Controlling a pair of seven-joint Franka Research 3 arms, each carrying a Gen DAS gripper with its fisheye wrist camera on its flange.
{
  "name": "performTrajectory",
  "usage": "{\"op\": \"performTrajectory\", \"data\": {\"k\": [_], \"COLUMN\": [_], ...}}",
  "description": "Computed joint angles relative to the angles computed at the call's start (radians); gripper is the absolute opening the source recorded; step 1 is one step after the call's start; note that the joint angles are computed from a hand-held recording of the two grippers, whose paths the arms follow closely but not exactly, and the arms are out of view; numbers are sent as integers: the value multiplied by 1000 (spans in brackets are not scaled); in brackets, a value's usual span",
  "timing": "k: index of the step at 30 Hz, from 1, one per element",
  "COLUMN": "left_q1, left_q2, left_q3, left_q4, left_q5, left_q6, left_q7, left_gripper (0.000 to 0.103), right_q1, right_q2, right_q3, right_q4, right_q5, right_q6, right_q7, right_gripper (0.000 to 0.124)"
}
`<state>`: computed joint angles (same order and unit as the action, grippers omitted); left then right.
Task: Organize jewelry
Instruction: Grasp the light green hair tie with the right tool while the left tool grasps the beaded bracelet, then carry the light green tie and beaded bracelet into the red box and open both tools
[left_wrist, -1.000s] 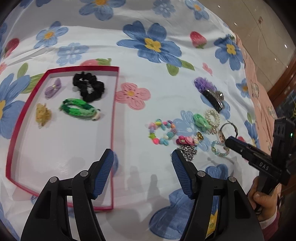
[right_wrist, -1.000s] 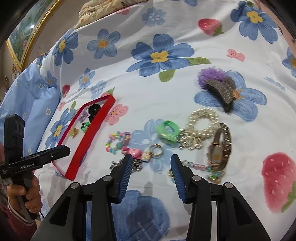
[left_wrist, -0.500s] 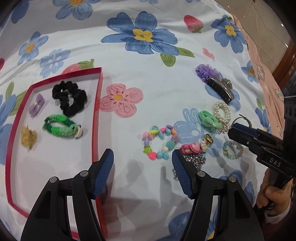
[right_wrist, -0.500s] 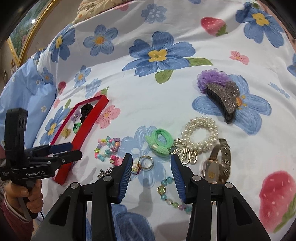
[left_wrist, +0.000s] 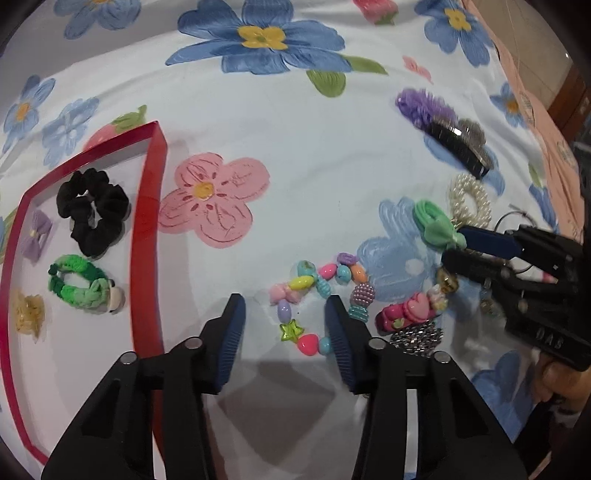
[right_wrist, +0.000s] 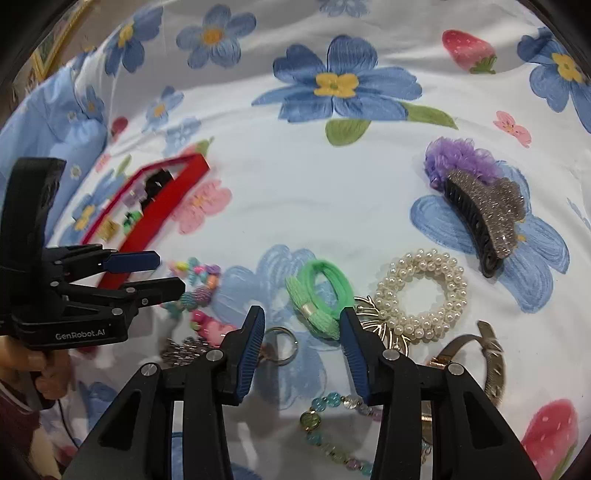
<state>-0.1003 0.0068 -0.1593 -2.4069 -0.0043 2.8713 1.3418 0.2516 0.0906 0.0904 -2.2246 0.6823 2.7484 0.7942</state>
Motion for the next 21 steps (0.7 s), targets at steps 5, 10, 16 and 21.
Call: {"op": "performTrajectory", "data": {"k": [5, 10, 16, 21], "left_q1": [-7, -28, -105, -167], "left_q2": [-1, -40, -131, -214], "left_q3": [-11, -6, 54, 116], "left_q4": [-7, -42, -103, -159], "left_q5": [-196, -361, -602, -658], "left_q6": [28, 61, 94, 122], "left_q7": [174, 294, 446, 474], "left_gripper": [7, 7, 7, 7], "right_q1": [-8, -11, 3, 23], "right_q2": [5, -32, -82, -115], "right_q3": [1, 4, -10, -17], "right_q4": [4, -12, -35, -49], "right_q5": [29, 133, 231, 278], "right_q6": [-1, -22, -54, -71], "right_q7": [-9, -74, -125, -148], "right_gripper": [12, 5, 4, 4]}}
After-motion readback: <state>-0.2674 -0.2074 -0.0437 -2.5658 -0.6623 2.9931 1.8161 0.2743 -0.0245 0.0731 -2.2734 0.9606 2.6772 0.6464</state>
